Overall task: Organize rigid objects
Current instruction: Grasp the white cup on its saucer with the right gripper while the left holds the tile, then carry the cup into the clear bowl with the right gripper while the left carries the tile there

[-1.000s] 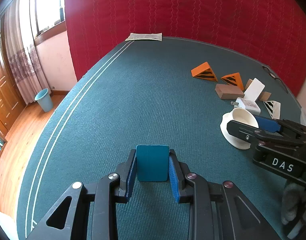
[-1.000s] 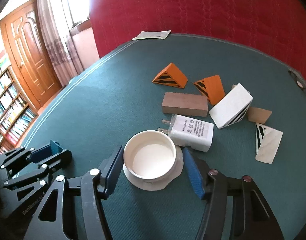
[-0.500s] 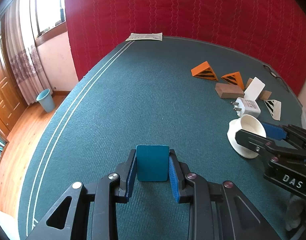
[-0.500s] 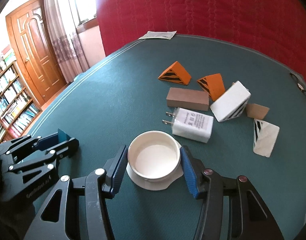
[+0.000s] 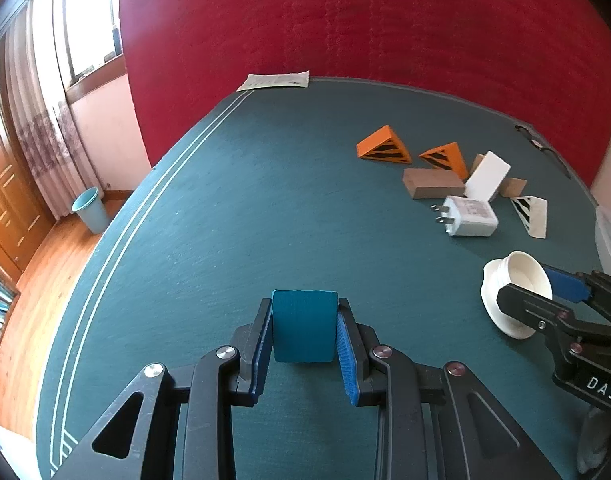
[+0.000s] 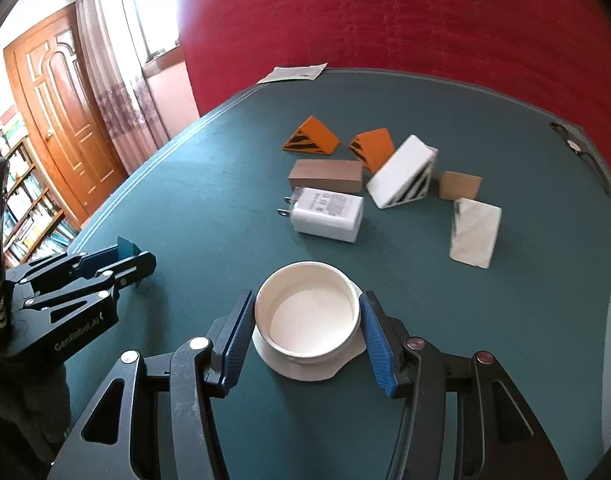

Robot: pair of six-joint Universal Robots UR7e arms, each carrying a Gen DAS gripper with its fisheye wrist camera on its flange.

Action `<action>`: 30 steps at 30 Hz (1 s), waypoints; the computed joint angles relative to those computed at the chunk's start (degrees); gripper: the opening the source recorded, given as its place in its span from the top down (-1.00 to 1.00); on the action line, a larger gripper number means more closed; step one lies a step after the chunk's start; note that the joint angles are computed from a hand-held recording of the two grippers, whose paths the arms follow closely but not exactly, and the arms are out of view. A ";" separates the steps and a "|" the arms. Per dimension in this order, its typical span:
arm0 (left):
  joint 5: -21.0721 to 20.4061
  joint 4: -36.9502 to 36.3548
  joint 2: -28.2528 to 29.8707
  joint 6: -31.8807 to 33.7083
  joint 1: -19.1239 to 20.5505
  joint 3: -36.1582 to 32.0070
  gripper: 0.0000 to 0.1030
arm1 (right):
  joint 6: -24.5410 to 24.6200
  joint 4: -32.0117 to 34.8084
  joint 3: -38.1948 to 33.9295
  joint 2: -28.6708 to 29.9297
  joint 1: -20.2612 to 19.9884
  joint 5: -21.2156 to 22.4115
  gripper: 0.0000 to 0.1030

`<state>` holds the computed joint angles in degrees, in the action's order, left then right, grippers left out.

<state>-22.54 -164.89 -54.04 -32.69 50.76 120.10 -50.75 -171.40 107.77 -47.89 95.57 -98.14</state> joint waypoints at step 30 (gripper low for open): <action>-1.62 -4.33 9.21 10.02 -3.69 -8.31 0.39 | 1.94 -2.92 2.26 -10.16 -7.01 4.43 -0.04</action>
<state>-24.17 -169.22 -44.83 -22.67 47.07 111.79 -48.80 -174.32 110.03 -58.05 88.56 -93.72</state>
